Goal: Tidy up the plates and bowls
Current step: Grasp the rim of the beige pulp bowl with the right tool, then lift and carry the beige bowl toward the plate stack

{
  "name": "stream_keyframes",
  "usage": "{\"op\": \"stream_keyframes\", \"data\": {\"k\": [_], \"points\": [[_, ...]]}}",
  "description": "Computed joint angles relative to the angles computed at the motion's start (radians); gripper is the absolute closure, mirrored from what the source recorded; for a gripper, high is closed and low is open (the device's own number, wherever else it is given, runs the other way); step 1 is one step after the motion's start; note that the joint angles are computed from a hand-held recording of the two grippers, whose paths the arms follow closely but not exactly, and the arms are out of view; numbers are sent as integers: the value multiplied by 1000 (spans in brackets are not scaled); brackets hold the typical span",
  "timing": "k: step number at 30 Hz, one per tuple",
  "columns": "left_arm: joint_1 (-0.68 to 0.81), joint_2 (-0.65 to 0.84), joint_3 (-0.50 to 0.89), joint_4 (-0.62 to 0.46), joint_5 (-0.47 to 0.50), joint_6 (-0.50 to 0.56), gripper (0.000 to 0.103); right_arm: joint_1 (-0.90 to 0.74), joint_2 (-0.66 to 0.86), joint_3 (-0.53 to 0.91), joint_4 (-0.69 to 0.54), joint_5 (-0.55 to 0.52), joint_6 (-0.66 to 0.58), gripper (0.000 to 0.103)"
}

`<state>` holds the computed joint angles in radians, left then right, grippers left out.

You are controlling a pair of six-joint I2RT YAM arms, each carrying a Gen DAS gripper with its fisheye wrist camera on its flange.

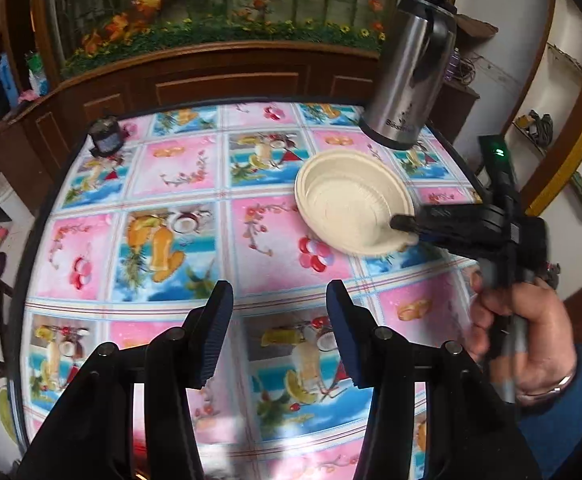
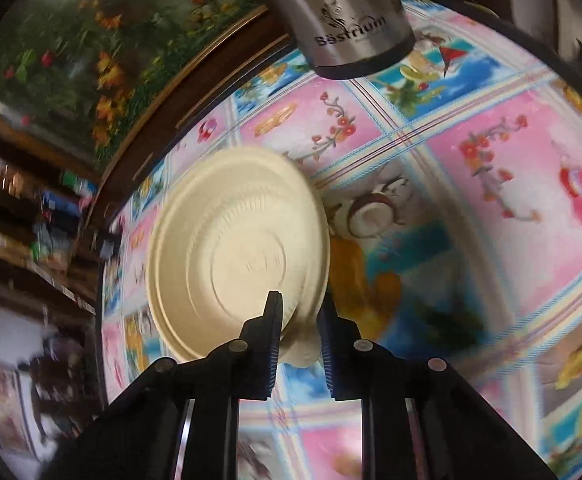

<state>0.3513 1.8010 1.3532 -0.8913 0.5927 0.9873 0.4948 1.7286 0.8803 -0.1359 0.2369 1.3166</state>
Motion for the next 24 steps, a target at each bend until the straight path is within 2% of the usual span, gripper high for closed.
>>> {"op": "stream_keyframes", "data": {"k": [2,4,8,13,14,19,20,21,23,24], "points": [[-7,15,5,-18,-7,3,56,9,-52,-32,-31,-40,-36,86],[-13,24,0,-31,-18,14,56,23,-99,-59,-68,-127,-132,86],[-25,24,-27,-38,-47,13,56,92,-189,-116,-149,-178,-218,86],[-57,-10,-90,-53,-77,19,56,193,-265,-128,-270,-126,-275,85],[-68,-19,-109,-50,-85,16,56,207,-274,-132,-273,-112,-275,82],[-130,-76,-251,113,-163,-82,56,241,-261,-128,-295,-60,-256,82],[-138,-65,-250,106,-158,-86,58,248,-261,-126,-308,-43,-237,80],[-143,-57,-249,101,-156,-89,67,250,-258,-119,-322,-21,-222,76],[-149,-55,-261,108,-154,-94,79,269,-310,-153,-317,12,-163,74],[-149,-54,-264,108,-147,-96,81,277,-334,-169,-319,24,-130,73]]}}
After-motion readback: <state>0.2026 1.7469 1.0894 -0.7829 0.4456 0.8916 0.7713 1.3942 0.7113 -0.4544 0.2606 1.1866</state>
